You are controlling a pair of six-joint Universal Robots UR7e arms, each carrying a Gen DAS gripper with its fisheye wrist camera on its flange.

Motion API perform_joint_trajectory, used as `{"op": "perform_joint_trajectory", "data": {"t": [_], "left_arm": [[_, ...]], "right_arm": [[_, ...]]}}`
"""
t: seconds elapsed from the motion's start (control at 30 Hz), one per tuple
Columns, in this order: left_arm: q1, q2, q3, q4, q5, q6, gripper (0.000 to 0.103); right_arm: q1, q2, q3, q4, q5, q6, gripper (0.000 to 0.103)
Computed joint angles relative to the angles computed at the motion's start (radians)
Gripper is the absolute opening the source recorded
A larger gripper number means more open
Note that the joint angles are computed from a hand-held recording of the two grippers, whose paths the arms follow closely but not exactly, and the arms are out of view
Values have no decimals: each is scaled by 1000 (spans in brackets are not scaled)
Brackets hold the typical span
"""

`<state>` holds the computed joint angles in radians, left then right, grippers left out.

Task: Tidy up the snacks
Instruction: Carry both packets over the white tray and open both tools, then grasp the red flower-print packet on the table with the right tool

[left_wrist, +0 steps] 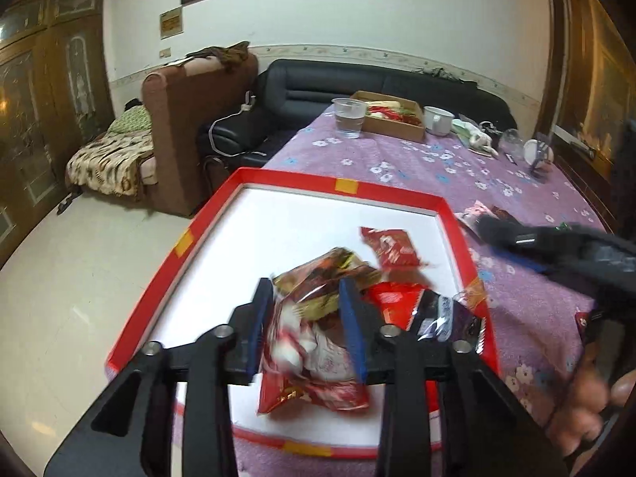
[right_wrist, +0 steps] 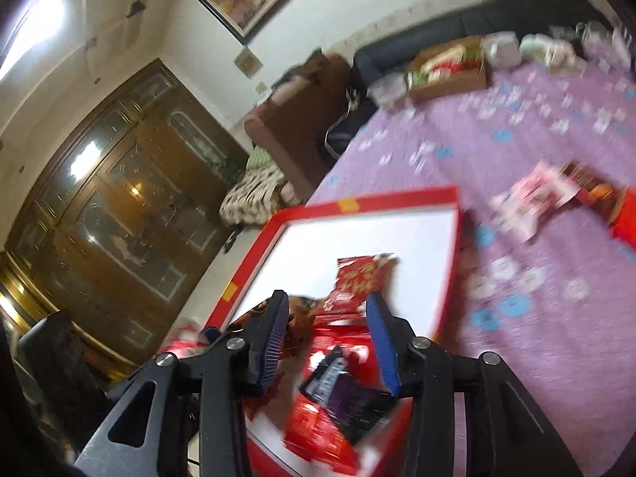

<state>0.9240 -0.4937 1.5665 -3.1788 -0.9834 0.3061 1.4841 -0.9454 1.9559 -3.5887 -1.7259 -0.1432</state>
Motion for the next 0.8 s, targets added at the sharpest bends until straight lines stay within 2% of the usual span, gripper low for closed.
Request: {"op": "perform_joint_trajectory", "data": {"t": [0.03,0.07,0.13,0.2,0.27,0.37,0.47,0.57,0.63,0.7,0.8], "left_arm": [[0,-8,12,-10,-3,-2,45],[-1,-13,25,-30,-5,4,45],[-14,-19,60,-101,3,44,46],[-26,-24,85,-144,3,70,52],[-38,-39,119,-156,-38,75,58],[-62,-47,162,-131,-107,103,58],[-91,-38,184,-80,-154,109,58],[-117,-38,207,-22,-201,104,58],[-134,-37,224,-12,-216,116,58],[-146,-40,234,-8,-224,128,58],[-160,-46,247,-17,-214,134,58]], "right_arm": [[2,-13,21,-28,-13,-14,49],[-2,-32,53,-68,-22,-31,52],[-16,-75,135,-170,-58,-62,55],[-36,-121,210,-234,-73,-78,55],[-75,-183,298,-305,-79,-84,55],[-169,-300,442,-409,-65,-38,61],[-264,-396,547,-476,-52,47,61],[-316,-462,599,-469,-36,86,61],[-298,-469,593,-413,-88,68,63],[-245,-447,550,-312,-201,50,63],[-155,-355,470,-232,-378,32,63]]}}
